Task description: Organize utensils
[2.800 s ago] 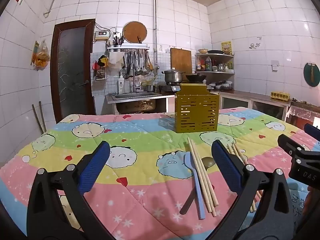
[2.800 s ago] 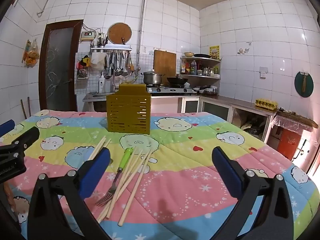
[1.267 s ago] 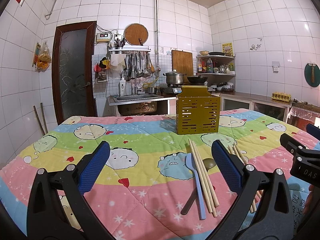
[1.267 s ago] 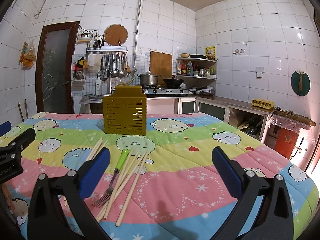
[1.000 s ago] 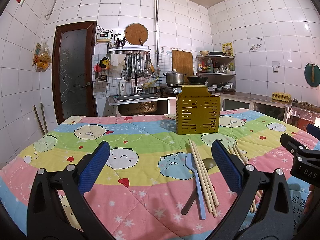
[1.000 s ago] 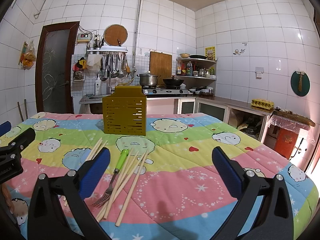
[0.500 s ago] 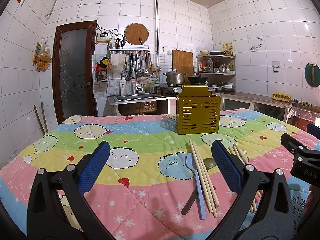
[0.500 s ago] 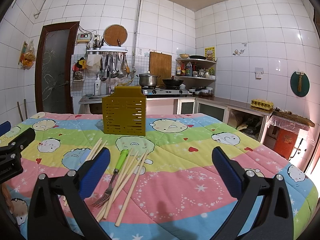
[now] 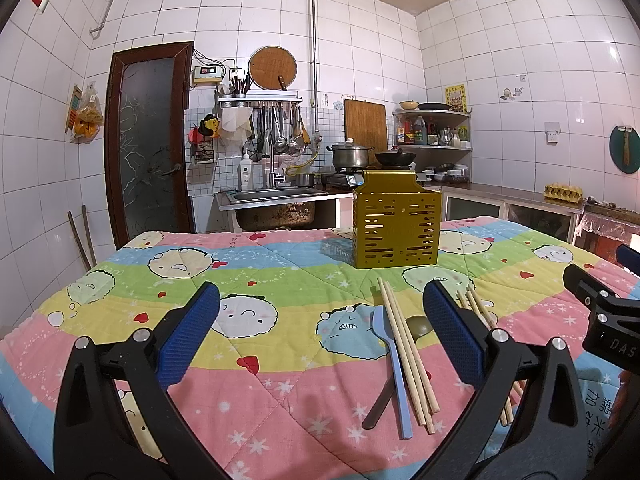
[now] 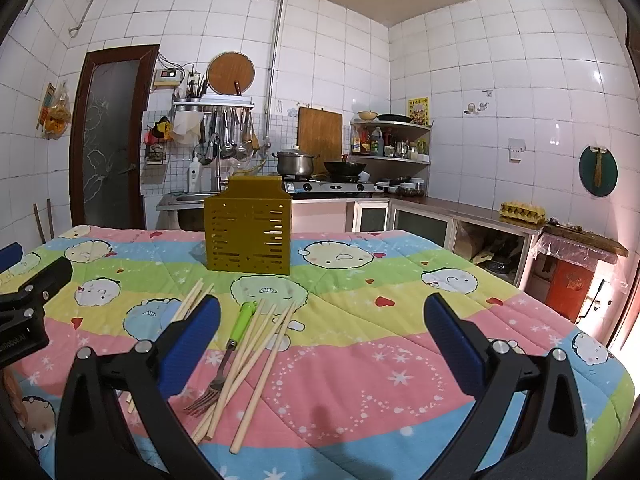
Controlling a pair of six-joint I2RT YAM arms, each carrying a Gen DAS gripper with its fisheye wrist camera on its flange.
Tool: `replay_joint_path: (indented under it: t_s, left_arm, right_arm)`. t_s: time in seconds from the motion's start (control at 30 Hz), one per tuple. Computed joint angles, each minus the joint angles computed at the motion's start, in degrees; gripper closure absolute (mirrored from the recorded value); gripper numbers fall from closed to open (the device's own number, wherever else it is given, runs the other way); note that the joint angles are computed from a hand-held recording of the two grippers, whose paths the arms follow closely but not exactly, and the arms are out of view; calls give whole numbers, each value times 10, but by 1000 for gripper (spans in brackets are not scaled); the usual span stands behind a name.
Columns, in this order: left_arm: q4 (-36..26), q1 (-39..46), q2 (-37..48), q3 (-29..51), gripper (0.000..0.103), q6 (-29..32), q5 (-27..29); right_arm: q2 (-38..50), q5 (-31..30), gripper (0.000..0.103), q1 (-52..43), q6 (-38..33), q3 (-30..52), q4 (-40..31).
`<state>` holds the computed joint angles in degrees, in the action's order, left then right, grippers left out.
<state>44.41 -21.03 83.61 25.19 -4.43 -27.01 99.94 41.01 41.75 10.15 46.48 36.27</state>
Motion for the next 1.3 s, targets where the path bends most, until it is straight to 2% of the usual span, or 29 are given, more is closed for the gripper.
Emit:
replay_joint_path:
  t_s: [0.57, 0.9, 1.07, 1.2, 1.3]
  left_arm:
    - [-1, 12, -4, 0, 5, 2, 10]
    - [-21, 22, 0, 12, 5, 0, 28]
    - [-79, 30, 14, 53, 5, -6, 47]
    - [-139, 43, 25, 106, 5, -3, 61]
    - [-201, 65, 44, 167, 5, -10, 101]
  right_arm:
    - [2, 2, 4, 2, 7, 1, -1]
    - [5, -3, 4, -9, 50, 27, -69]
    - [17, -29, 4, -29, 85, 76, -159]
    - [31, -44, 4, -41, 87, 115, -193]
    - [45, -65, 4, -54, 88, 152, -220]
